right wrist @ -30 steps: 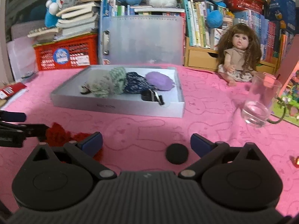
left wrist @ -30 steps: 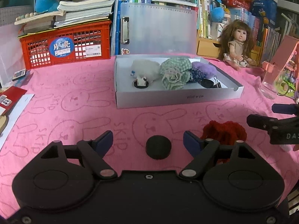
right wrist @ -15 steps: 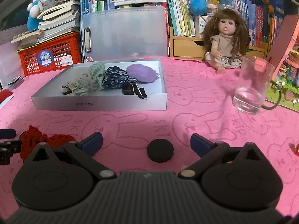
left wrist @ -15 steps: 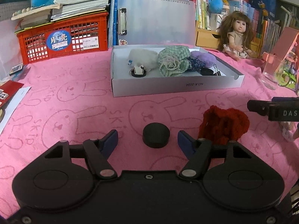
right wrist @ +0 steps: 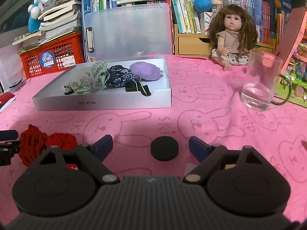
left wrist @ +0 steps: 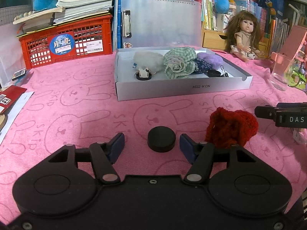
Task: Organize objects
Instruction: 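Move left tool to last black disc beside red knitted plush, then close left tool on black disc while right tool grasps another black disc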
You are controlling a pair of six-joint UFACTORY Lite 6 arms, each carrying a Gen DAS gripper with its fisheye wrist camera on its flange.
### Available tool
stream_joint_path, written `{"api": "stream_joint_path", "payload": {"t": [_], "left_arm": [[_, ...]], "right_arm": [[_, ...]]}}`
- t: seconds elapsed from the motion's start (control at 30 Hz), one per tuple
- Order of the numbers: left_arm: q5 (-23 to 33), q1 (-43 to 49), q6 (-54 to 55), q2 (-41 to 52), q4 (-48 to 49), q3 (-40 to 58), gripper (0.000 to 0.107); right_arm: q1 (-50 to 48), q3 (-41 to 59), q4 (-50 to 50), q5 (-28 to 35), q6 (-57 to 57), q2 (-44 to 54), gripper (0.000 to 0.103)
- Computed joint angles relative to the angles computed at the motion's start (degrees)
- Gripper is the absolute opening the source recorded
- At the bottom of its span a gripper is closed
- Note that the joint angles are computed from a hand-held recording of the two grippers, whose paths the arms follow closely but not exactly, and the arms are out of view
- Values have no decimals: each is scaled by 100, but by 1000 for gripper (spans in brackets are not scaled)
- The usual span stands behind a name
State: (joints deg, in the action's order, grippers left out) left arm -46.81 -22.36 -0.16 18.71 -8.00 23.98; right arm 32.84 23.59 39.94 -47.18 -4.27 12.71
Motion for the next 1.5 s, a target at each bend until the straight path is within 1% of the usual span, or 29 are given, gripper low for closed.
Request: {"api": "stream_joint_path", "payload": {"t": [0.1,0.13,0.23,0.27,0.3,0.33,0.4,0.43,0.53,0.7,0.9,1.1,1.27,1.5], "left_arm": [[0,31,-15,-7,6,12,52],[15,56,-49,-15,48,21,52],[23,71,-62,-24,75,27,47],[18,71,-70,-24,88,27,45],[19,67,-69,-21,91,30,42],[20,61,-63,-15,82,39,40],[19,49,-51,-8,59,52,30],[25,37,-56,-6,57,62,30],[15,-10,-34,-3,-15,70,30],[20,-16,-49,-17,-8,66,30],[93,-30,20,-147,-99,88,30],[277,73,16,-270,-65,240,30],[460,147,77,-340,-60,507,30],[768,213,76,-102,-135,1145,30]], "right_arm": [[57,9,109,13,-70,10,81],[73,18,153,19,-99,12,79],[121,23,292,27,-187,5,68],[138,22,341,23,-226,2,63],[154,21,389,16,-260,2,58],[163,22,430,15,-290,4,56],[177,16,511,-7,-324,5,49],[175,14,548,-8,-336,2,47],[153,0,621,-1,-327,-27,36],[83,-61,510,45,-210,-122,36],[101,-41,612,99,-300,-204,36],[129,-15,707,159,-484,-381,36],[44,156,737,333,-580,-451,36],[-236,561,534,683,-648,-516,36]]}}
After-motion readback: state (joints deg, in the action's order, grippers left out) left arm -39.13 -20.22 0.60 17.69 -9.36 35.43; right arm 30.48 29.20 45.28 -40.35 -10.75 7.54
